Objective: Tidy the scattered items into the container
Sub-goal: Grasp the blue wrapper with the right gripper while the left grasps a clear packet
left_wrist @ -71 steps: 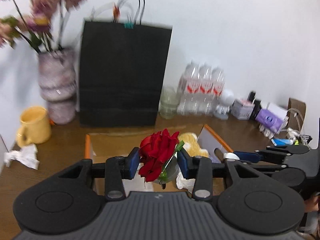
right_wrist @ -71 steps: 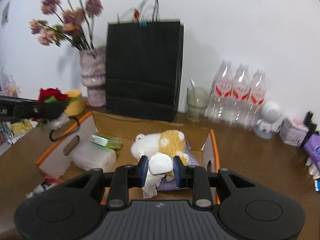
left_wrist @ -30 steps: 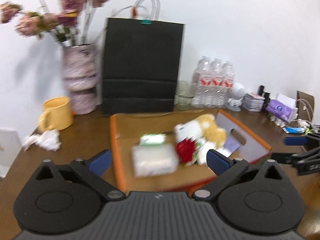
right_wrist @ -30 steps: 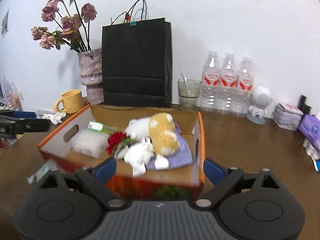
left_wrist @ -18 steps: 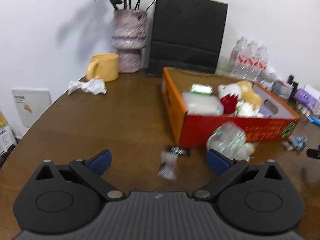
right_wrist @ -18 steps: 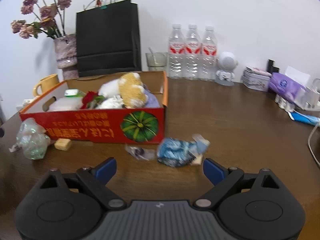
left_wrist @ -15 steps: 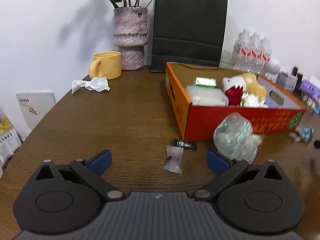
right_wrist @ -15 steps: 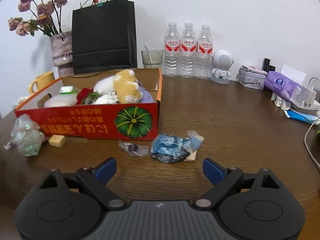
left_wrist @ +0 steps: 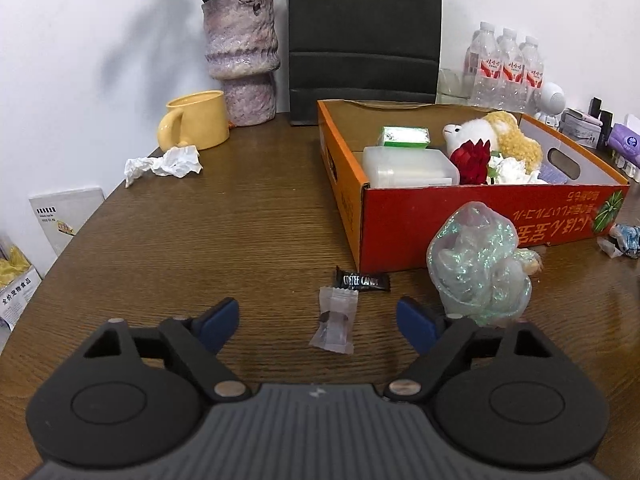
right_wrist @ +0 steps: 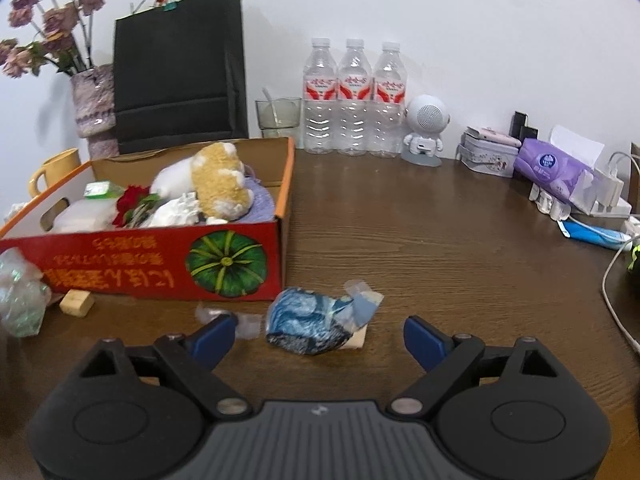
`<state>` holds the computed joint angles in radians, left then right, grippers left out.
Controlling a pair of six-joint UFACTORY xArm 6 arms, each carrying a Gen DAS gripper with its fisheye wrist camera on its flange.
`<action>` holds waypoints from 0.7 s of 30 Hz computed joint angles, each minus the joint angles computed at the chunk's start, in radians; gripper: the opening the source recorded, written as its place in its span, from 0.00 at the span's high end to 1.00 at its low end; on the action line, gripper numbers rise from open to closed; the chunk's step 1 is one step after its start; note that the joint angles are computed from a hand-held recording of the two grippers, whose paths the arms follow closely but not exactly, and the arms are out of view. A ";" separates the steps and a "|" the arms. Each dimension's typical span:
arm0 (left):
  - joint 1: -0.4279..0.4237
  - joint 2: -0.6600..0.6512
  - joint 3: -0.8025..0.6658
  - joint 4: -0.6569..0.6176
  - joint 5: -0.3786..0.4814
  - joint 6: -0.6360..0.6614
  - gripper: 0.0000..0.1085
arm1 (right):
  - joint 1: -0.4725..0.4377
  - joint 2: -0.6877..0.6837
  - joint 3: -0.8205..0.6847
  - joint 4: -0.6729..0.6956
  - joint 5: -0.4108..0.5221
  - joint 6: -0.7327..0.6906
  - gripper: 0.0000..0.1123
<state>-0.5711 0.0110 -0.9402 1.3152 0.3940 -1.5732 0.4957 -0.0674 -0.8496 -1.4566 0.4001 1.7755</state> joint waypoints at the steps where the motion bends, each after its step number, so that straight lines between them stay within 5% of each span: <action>1: 0.002 0.003 -0.002 -0.007 -0.005 0.007 0.25 | -0.009 0.008 -0.008 0.004 -0.008 -0.003 0.20; 10: 0.009 0.038 -0.025 -0.068 -0.022 0.062 0.46 | -0.096 0.117 -0.081 0.177 -0.137 -0.119 0.40; 13: 0.010 0.042 -0.029 -0.053 -0.031 0.053 0.62 | -0.088 0.120 -0.087 0.130 -0.127 -0.096 0.50; 18: 0.004 0.047 -0.034 -0.022 -0.039 0.042 0.77 | -0.074 0.103 -0.079 -0.008 -0.120 0.011 0.90; 21: -0.004 0.046 -0.034 -0.006 -0.031 0.034 0.81 | -0.061 0.085 -0.064 -0.023 -0.093 0.016 0.92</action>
